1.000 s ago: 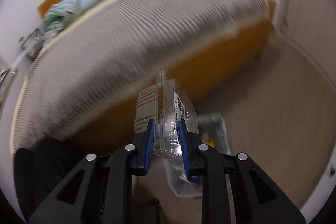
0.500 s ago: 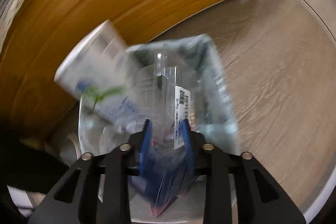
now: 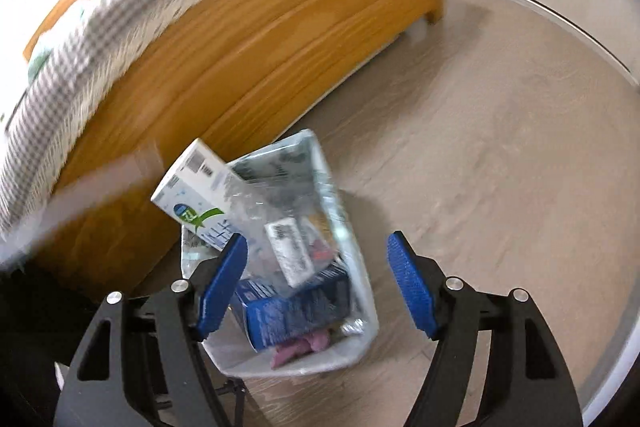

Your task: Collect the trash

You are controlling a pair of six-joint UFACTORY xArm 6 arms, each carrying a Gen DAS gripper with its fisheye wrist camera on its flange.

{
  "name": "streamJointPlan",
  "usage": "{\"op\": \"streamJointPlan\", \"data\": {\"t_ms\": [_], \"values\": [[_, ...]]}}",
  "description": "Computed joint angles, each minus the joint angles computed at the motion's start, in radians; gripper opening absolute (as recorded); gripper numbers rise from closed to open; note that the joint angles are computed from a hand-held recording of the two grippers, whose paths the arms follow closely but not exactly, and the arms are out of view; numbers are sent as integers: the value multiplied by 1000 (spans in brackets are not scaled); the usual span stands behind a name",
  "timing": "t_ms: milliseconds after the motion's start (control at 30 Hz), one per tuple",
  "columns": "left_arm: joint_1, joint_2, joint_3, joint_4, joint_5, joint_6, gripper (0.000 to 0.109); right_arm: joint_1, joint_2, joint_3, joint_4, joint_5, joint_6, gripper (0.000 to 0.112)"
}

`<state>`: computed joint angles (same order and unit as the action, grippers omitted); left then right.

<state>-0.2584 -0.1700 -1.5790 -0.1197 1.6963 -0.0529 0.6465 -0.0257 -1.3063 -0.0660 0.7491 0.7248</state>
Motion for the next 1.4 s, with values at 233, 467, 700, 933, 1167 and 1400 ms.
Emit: {"op": "streamJointPlan", "data": {"t_ms": [233, 467, 700, 933, 1167, 1400], "values": [[-31, 139, -42, -8, 75, -62, 1, -12, -179, 205, -3, -21, 130, 70], [-73, 353, -206, 49, 138, -74, 2, -14, -196, 239, 32, -18, 119, 70], [-82, 561, -426, 29, 160, -142, 2, -9, -177, 234, 36, -24, 122, 70], [-109, 663, -502, -46, 120, -210, 51, -3, -190, 266, 64, -36, 132, 70], [-98, 592, -453, -48, 51, -173, 81, 8, -189, 245, 54, -4, 117, 70], [-77, 510, -454, -14, 72, -111, 84, 21, -140, 124, 17, 117, 106, 70]]}}
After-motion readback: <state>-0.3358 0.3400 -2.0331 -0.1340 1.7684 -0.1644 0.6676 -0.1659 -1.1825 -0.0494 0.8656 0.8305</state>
